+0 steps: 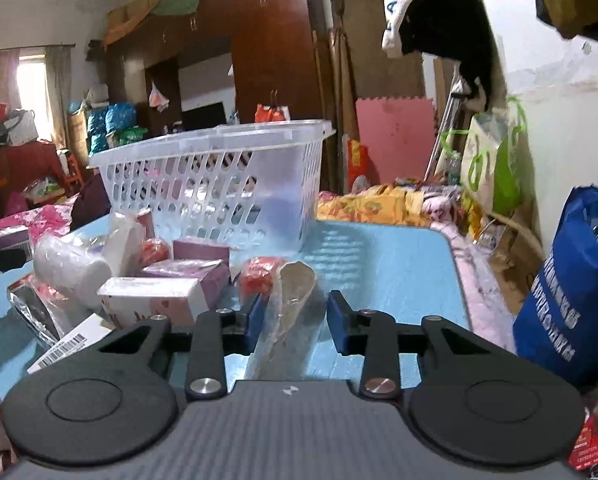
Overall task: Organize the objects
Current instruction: 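Grasp another purple box with the left tool while the right tool grasps a clear plastic bag, then carry both items into the white basket and open both tools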
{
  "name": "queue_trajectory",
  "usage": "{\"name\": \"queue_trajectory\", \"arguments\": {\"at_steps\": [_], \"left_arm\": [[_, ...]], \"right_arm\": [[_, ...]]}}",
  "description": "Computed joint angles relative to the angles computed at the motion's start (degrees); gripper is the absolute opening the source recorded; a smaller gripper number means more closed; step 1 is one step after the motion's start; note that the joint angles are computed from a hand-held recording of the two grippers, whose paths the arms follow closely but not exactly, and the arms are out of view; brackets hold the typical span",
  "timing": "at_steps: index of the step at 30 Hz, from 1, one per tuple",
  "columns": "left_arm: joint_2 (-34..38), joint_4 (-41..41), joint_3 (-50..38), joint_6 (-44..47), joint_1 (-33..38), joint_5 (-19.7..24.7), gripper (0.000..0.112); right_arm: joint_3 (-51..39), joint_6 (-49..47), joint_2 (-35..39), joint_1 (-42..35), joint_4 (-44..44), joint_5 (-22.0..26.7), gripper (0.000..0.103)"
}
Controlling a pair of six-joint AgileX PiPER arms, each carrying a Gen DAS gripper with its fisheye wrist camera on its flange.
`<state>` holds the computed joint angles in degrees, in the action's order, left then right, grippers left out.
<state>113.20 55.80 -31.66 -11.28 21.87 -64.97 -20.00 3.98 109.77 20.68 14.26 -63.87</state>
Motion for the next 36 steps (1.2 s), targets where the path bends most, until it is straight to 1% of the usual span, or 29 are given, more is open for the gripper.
{"name": "queue_trajectory", "arguments": {"at_steps": [3,4,6,8,10,12,14,16,17,19,21,22,23,26,28,29,30,31,32,33,34,36], "left_arm": [[-0.5,0.0,-0.3,-1.4,0.0,0.1,0.075],[-0.9,0.5,-0.4,-2.3,0.1,0.1,0.075],[-2.4,2.2,-0.9,-4.5,0.9,0.0,0.075],[-5.0,2.6,-1.3,-6.7,0.7,0.0,0.075],[-8.3,2.2,-2.8,-9.3,-0.8,1.5,0.075],[-11.6,1.1,-6.0,-13.1,-3.9,5.7,0.075],[-13.4,0.6,-11.2,-17.5,-7.9,11.7,0.075],[-12.9,0.4,-17.5,-22.4,-11.8,17.8,0.075],[-11.8,2.1,-21.5,-27.0,-13.1,20.4,0.075],[-9.0,7.1,-28.8,-36.7,-15.0,24.5,0.075],[-5.6,12.0,-35.5,-45.7,-16.6,27.6,0.075],[-4.2,13.3,-37.5,-47.9,-17.2,28.7,0.075],[-2.8,14.7,-39.8,-50.3,-18.1,30.3,0.075],[0.2,18.7,-44.3,-56.7,-20.1,34.4,0.075],[1.9,21.2,-46.8,-60.6,-20.7,34.8,0.075],[2.5,21.4,-47.4,-61.8,-20.8,34.5,0.075],[3.1,20.8,-47.9,-62.2,-20.7,33.7,0.076],[3.8,20.3,-48.6,-62.8,-20.7,33.5,0.081],[4.5,22.1,-49.8,-65.5,-20.5,33.4,0.086],[5.0,23.1,-50.4,-67.0,-20.1,32.4,0.097],[5.2,22.5,-50.2,-66.8,-19.5,31.1,0.103],[4.4,17.9,-47.4,-61.5,-18.1,28.9,0.103]], "right_arm": [[0.7,-1.0,-0.1,2.5,3.5,-2.8,0.037],[0.8,-1.7,-0.6,3.5,4.7,-2.9,0.037],[0.3,-5.3,-3.5,6.1,8.2,-1.1,0.037],[-1.3,-10.3,-7.8,8.1,11.1,2.6,0.037],[-4.5,-17.3,-12.3,9.7,14.2,8.1,0.037],[-9.2,-23.1,-14.9,10.2,15.6,12.5,0.037],[-15.7,-28.6,-15.6,9.6,16.2,18.6,0.037],[-21.5,-31.0,-14.3,8.6,14.6,22.4,0.037],[-25.3,-34.1,-13.0,8.4,15.5,24.2,0.037],[-31.6,-40.5,-9.9,8.5,19.5,25.5,0.037],[-37.7,-47.3,-6.5,8.3,23.7,27.0,0.038],[-39.3,-48.5,-5.4,8.1,24.1,27.6,0.038],[-41.7,-50.0,-4.2,7.6,24.9,29.5,0.038],[-46.3,-50.4,-1.5,6.1,25.5,34.2,0.038],[-48.1,-51.9,0.1,5.8,27.1,34.3,0.038],[-48.1,-51.6,0.4,5.7,27.0,34.1,0.04],[-48.3,-50.7,0.6,5.3,26.3,34.5,0.052],[-47.7,-50.3,0.2,5.0,26.4,34.9,0.064],[-47.3,-50.7,0.2,5.4,27.5,33.1,0.089],[-44.6,-50.9,-0.7,7.2,29.1,28.9,0.101],[-42.4,-50.4,-1.2,8.3,28.4,24.7,0.102],[-38.8,-49.2,-2.9,8.8,24.9,21.8,0.103]]}}
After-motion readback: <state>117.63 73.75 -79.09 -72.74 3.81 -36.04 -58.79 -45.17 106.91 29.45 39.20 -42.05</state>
